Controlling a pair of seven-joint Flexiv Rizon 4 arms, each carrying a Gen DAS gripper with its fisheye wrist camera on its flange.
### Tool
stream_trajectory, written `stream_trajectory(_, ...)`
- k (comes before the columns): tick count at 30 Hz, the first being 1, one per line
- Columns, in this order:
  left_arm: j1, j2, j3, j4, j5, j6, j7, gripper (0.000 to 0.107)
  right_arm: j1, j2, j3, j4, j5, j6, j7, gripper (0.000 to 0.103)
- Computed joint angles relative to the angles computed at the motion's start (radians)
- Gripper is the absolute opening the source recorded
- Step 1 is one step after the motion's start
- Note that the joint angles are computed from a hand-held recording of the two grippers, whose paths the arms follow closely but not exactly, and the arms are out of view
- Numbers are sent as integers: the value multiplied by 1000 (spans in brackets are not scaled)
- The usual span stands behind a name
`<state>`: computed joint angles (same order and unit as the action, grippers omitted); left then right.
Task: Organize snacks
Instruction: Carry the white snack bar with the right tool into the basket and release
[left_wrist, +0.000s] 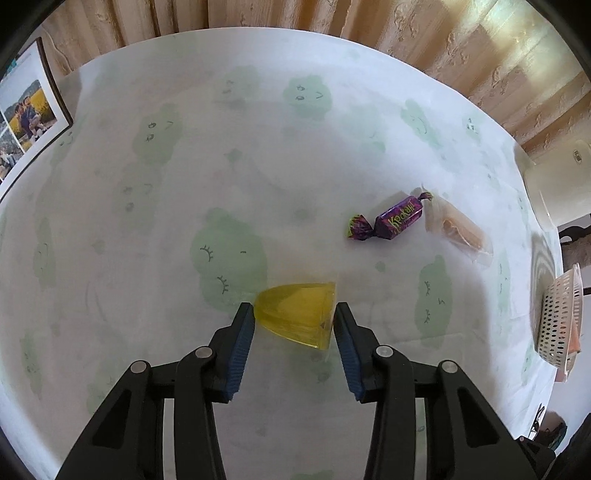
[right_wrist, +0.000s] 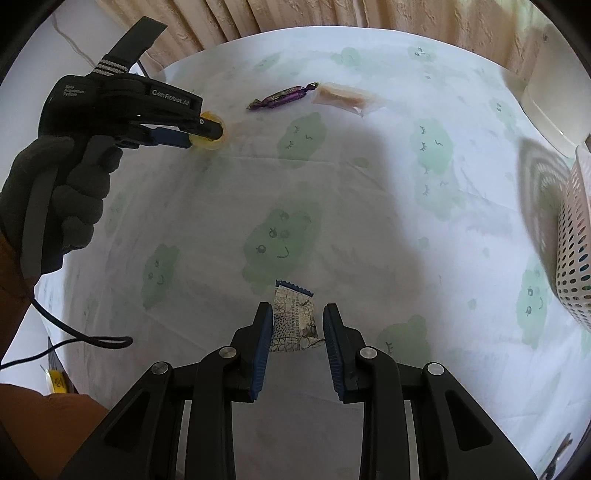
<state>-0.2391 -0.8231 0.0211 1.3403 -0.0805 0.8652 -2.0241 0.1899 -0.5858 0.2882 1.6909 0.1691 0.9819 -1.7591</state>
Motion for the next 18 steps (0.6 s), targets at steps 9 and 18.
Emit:
stream_trajectory(9, -8, 66, -4, 98, -2, 51, -27, 40, -14, -2, 12, -14, 29, -10, -20, 29)
stream_trajectory(18, -22, 132, -15, 176, 3, 75, -21, 40, -39, 31, 22, -4, 87, -8, -52, 29)
